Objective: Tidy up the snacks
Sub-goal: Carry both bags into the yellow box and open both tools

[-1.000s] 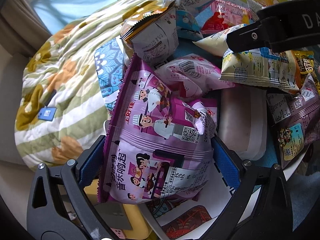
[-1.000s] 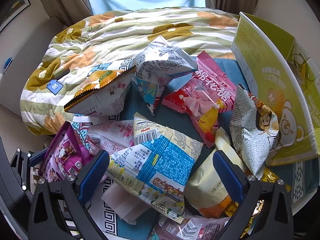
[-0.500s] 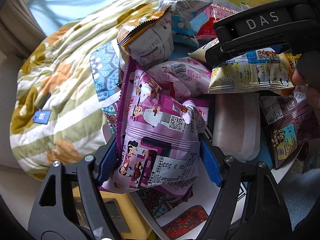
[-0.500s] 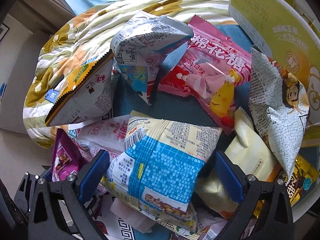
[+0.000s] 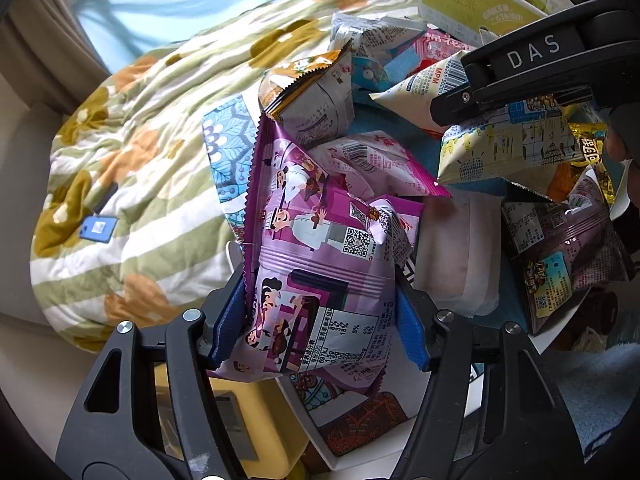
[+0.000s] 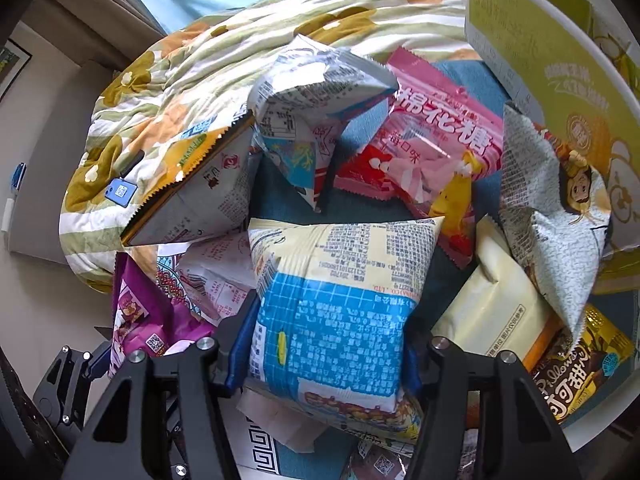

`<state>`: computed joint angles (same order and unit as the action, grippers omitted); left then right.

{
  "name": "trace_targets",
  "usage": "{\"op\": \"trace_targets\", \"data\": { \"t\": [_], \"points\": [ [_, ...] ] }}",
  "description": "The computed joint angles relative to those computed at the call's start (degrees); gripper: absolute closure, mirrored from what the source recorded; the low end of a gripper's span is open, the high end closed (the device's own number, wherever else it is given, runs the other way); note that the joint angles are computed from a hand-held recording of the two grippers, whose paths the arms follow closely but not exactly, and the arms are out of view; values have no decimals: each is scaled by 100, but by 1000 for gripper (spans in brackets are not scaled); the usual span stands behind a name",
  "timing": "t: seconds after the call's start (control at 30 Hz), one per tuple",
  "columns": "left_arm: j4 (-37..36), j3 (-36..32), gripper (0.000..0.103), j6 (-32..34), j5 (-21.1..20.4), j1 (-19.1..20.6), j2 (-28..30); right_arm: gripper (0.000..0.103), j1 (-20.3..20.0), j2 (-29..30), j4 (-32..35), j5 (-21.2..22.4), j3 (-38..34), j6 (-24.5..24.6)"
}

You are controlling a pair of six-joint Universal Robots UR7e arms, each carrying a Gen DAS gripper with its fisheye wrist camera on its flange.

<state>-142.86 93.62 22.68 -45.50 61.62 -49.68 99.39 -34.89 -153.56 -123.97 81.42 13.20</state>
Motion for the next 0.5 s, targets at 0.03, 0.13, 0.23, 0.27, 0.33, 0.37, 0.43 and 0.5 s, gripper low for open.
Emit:
{"op": "trace_targets", "data": {
  "t": [0.03,0.13,0.23,0.27,0.33,0.37,0.43,0.5],
  "points": [
    [-43,52,41,-20,26,-31,-47,48,21,-32,-84,-11,46,-57],
    [-157,195,41,-112,121,-147,-171,48,100,-122,-265,-3,130,-206],
    [-325,339,41,-213,274,-279,-269,48,198,-215,-484,-70,251,-375],
    [-371,378,41,-265,326,-330,-299,48,234,-233,-544,-97,262,-445],
    [-431,451,41,-422,437,-453,-346,48,284,-350,-712,-104,397,-612],
    [-475,477,41,-492,489,-519,-360,48,310,-395,-784,-100,432,-685],
    [-571,521,41,-661,600,-668,-368,48,341,-540,-945,-75,572,-858],
    [-671,531,41,-843,713,-829,-341,48,358,-700,-1118,-10,720,-1040]
  ]
}}
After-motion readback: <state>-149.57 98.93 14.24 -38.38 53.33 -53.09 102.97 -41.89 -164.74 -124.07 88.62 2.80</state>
